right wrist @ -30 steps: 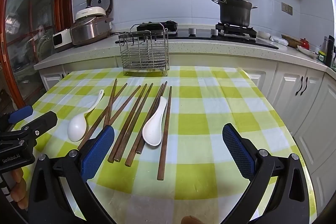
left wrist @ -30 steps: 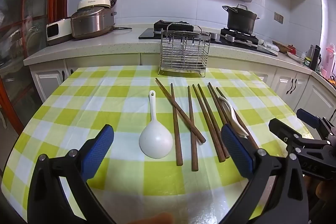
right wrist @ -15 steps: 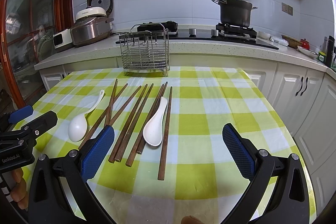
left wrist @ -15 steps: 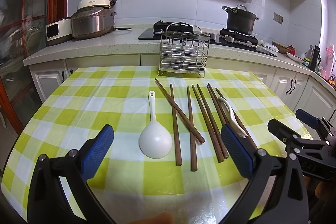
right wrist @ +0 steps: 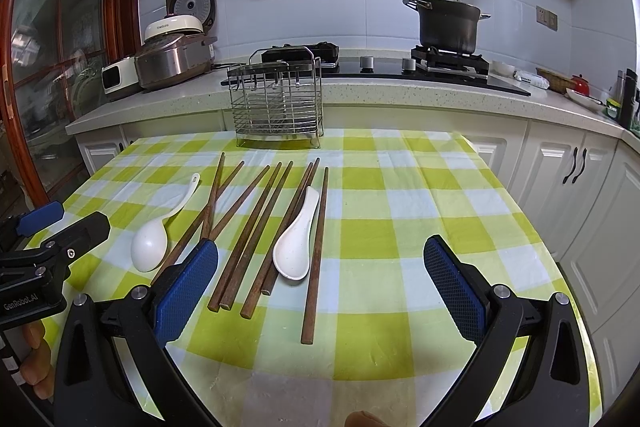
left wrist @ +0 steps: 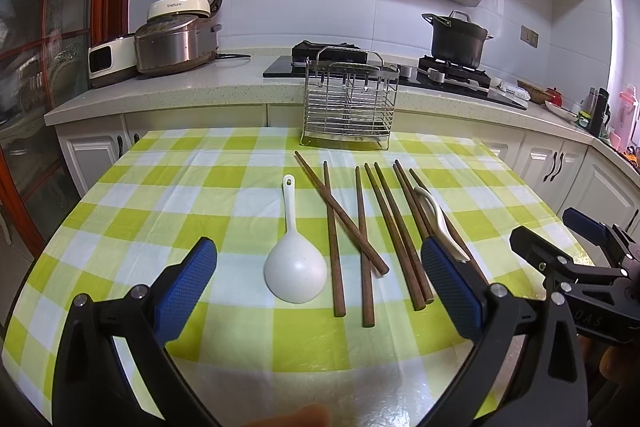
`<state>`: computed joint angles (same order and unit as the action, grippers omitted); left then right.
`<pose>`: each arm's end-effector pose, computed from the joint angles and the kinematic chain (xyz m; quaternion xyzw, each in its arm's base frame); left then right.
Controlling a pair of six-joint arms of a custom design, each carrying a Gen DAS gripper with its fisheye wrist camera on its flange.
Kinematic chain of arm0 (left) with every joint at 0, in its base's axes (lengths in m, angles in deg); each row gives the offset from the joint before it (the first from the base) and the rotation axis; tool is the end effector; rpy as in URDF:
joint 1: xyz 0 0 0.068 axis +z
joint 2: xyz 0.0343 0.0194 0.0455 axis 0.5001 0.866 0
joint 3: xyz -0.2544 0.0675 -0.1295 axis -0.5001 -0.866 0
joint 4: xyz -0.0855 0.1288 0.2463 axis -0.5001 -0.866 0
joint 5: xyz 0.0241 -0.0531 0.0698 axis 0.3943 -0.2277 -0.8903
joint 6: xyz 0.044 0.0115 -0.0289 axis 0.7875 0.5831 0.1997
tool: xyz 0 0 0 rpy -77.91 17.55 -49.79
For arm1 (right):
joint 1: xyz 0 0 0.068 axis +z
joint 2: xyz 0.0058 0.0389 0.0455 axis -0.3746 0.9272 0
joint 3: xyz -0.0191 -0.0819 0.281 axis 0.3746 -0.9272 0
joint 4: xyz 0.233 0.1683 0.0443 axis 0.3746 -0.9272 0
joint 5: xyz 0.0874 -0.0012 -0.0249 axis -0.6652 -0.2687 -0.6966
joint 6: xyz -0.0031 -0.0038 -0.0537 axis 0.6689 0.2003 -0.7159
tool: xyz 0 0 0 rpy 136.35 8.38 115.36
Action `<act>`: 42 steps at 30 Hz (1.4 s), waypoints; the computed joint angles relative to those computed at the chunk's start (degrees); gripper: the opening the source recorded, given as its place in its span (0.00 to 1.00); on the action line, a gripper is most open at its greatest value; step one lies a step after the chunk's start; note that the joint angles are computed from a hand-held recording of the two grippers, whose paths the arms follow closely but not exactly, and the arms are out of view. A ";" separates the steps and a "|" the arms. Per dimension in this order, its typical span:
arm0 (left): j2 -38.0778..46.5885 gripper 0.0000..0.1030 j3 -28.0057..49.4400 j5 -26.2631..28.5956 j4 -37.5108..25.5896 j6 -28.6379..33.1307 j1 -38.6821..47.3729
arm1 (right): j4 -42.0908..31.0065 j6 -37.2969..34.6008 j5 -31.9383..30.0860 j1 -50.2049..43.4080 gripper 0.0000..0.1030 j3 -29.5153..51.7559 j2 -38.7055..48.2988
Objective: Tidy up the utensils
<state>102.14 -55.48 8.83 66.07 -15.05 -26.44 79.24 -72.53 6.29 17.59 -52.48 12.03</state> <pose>0.1401 -0.1583 0.1290 -0.1474 0.8579 0.0609 0.4884 0.2233 0.1766 0.1092 -0.1857 0.8485 0.1333 0.4773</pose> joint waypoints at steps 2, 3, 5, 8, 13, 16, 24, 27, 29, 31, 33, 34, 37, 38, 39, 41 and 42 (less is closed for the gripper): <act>0.20 0.96 -0.01 -0.10 0.01 -0.29 -0.20 | 0.31 -0.06 -0.03 -0.06 0.94 -0.02 0.26; 0.20 0.96 -0.01 -0.10 0.01 -0.29 -0.20 | 0.48 -0.07 -0.07 -0.10 0.93 -0.05 0.38; 0.16 0.96 -0.01 -0.09 -0.04 -0.35 -0.20 | 0.67 -0.09 -0.10 -0.13 0.93 -0.08 0.51; 0.25 0.96 0.06 -0.13 -0.09 -0.42 -0.24 | 0.60 -0.08 -0.13 -0.14 0.93 -0.06 0.47; 0.06 0.96 -0.10 -0.12 0.02 -0.37 -0.22 | 0.41 -0.08 -0.09 -0.08 0.93 -0.08 0.20; 0.07 0.96 -0.08 -0.12 -0.04 -0.44 -0.23 | -1.48 0.30 0.45 0.63 0.93 -0.08 -1.50; 0.06 0.96 -0.07 -0.14 0.04 -0.38 -0.25 | -0.14 -0.03 -0.07 0.03 0.93 -0.08 -0.25; 0.12 0.96 -0.04 -0.17 0.00 -0.41 -0.25 | -0.16 -0.02 -0.05 0.04 0.93 -0.11 -0.33; -0.03 0.96 -0.11 -0.14 -0.01 -0.43 -0.23 | -0.19 -0.02 -0.07 0.01 0.93 -0.10 -0.33; -0.03 0.96 -0.11 -0.14 -0.01 -0.43 -0.23 | -0.17 -0.06 -0.07 0.00 0.93 -0.12 -0.35; -0.04 0.96 -0.11 -0.13 -0.03 -0.45 -0.26 | -0.17 -0.05 -0.13 -0.03 0.93 -0.14 -0.38; 0.03 0.96 -0.06 -0.15 -0.05 -0.46 -0.27 | -0.17 -0.05 -0.13 -0.03 0.93 -0.14 -0.38; 0.04 0.96 -0.04 -0.16 -0.08 -0.55 -0.28 | 0.02 -0.06 -0.14 -0.05 0.93 -0.16 -0.25; 0.02 0.96 -0.09 -0.21 -0.08 -0.54 -0.28 | 0.06 -0.07 -0.13 -0.05 0.93 -0.16 -0.21; 0.10 0.96 -0.02 -0.22 -0.09 -0.56 -0.29 | 0.10 -0.07 -0.14 -0.06 0.93 -0.14 -0.15; -0.03 0.96 -0.13 -0.18 -0.04 -0.50 -0.28 | 0.18 -0.07 -0.15 -0.07 0.93 -0.15 -0.09; -0.03 0.96 -0.13 -0.18 -0.04 -0.50 -0.28 | -0.18 -0.02 -0.03 0.06 0.93 -0.14 -0.44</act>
